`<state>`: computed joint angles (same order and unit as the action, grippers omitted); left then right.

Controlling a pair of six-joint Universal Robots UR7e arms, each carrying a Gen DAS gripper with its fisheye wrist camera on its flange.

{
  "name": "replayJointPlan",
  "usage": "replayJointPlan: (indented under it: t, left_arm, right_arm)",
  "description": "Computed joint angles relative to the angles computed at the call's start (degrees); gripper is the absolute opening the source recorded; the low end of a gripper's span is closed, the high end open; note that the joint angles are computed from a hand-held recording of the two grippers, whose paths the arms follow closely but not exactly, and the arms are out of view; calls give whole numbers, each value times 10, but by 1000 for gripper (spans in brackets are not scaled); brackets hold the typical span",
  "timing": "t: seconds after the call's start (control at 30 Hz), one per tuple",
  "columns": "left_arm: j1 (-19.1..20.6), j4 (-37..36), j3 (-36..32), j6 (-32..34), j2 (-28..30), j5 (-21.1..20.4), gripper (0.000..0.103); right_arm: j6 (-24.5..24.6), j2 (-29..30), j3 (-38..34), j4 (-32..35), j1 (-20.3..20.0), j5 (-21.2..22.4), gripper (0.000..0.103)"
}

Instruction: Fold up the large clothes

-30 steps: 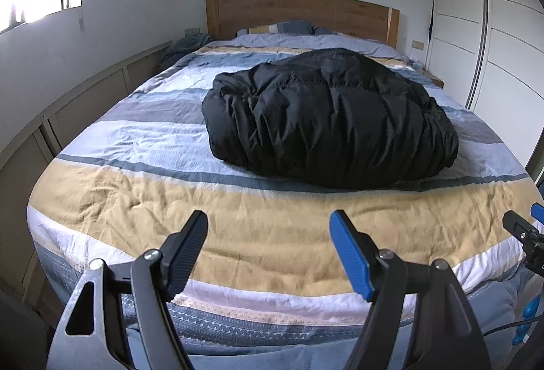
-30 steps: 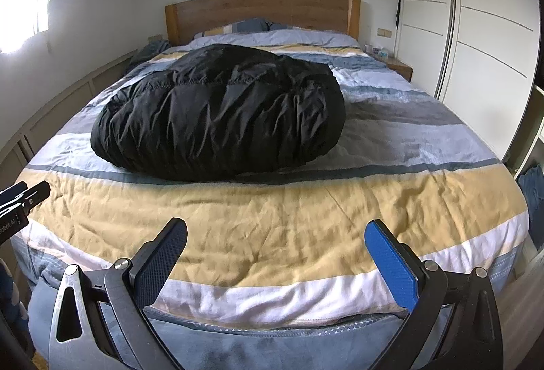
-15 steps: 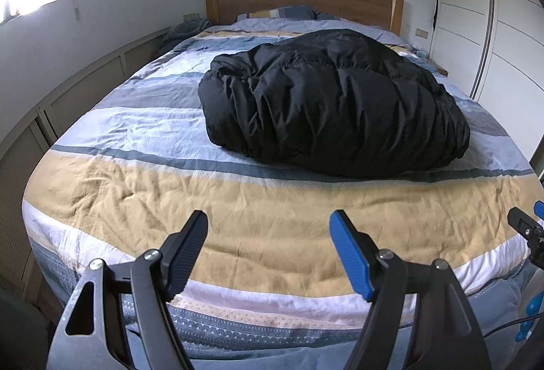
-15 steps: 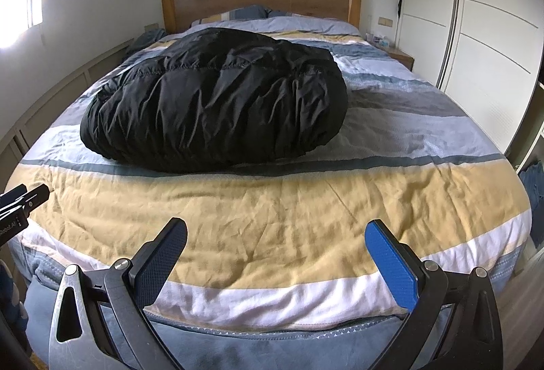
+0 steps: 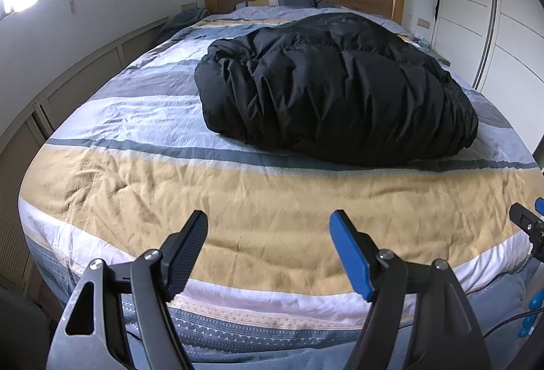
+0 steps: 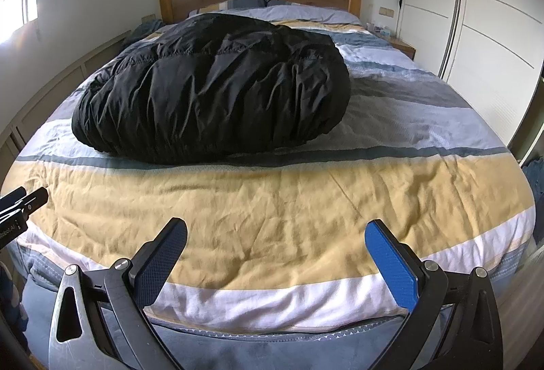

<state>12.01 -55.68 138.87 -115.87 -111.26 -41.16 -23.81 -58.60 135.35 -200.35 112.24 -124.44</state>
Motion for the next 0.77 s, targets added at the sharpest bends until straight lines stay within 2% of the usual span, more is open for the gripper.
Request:
replayJointPlan:
  t: [0.77]
  left_arm:
    - [23, -34, 18, 36, -34, 4, 73]
  right_arm:
    - [3, 14, -9, 13, -10, -11, 103]
